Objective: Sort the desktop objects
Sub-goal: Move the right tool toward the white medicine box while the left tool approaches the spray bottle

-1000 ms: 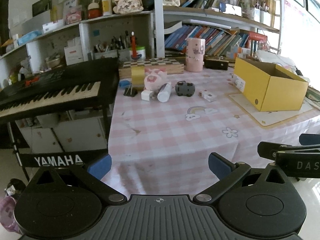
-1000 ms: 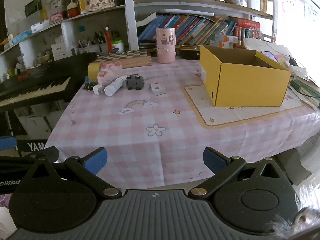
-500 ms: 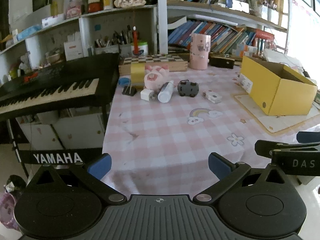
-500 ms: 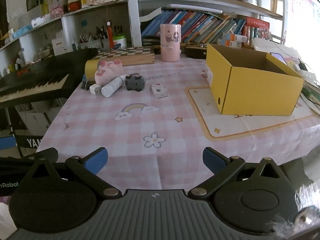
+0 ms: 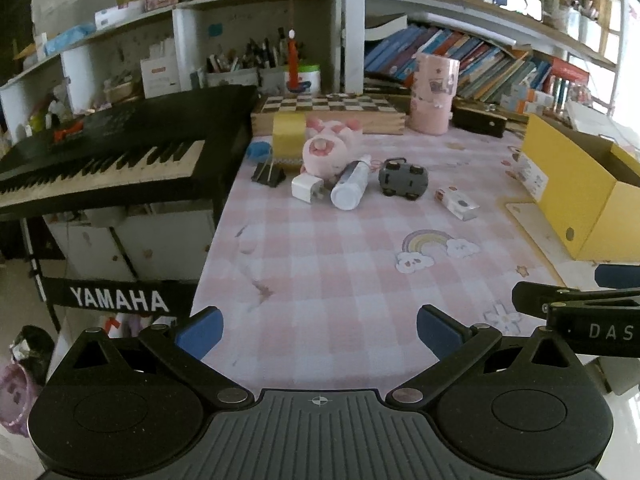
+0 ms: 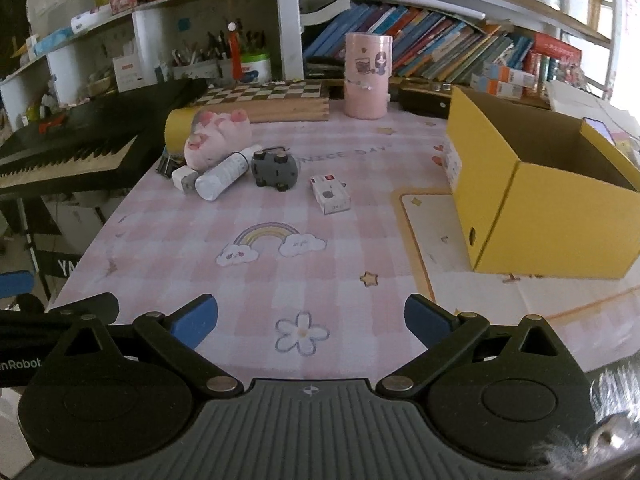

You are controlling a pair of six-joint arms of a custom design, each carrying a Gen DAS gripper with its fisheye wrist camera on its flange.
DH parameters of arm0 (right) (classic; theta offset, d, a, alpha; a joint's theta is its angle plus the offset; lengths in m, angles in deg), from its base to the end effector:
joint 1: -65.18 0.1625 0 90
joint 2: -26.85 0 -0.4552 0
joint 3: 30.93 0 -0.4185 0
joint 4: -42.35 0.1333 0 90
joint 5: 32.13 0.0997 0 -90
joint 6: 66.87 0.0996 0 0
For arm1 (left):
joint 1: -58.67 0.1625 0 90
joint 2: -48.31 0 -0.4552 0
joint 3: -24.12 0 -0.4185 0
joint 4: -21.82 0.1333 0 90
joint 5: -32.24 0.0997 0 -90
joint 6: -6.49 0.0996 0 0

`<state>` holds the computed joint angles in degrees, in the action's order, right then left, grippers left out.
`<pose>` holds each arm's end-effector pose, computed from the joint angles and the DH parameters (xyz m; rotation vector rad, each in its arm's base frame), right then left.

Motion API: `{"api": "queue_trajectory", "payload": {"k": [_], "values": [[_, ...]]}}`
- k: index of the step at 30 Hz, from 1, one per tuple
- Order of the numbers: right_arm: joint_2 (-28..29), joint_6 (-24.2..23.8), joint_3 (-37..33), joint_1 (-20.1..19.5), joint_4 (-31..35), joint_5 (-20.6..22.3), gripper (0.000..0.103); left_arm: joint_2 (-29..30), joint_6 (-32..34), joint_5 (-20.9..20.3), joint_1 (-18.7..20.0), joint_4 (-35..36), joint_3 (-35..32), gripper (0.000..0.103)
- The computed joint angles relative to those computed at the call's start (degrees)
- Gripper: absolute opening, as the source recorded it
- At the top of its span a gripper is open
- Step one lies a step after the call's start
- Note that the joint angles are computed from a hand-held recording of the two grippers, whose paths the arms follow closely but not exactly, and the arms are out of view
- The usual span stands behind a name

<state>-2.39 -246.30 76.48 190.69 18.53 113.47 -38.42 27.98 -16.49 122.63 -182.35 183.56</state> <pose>0.2941 -0.3242 -0.1286 0.3038 -2.2041 1.0289 0.0582 -0.3341 0.2273 0.6282 2.2417 -0.9061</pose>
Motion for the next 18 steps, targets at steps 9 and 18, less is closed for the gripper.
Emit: {"api": "queue_trajectory", "payload": {"k": [9,18], "values": [[-2.62,-7.57,0.18,-5.31,-1.51,-5.70,0.102,6.59,-1.96,1.81,-0.44,-2.59,-3.58,0.103],[-4.54,-12.78,-0.38,-9.99,-1.34,-11.58,0.102,12.39,-4.19,3.94,-0.15,-3.63,-7.83,0.103]]}}
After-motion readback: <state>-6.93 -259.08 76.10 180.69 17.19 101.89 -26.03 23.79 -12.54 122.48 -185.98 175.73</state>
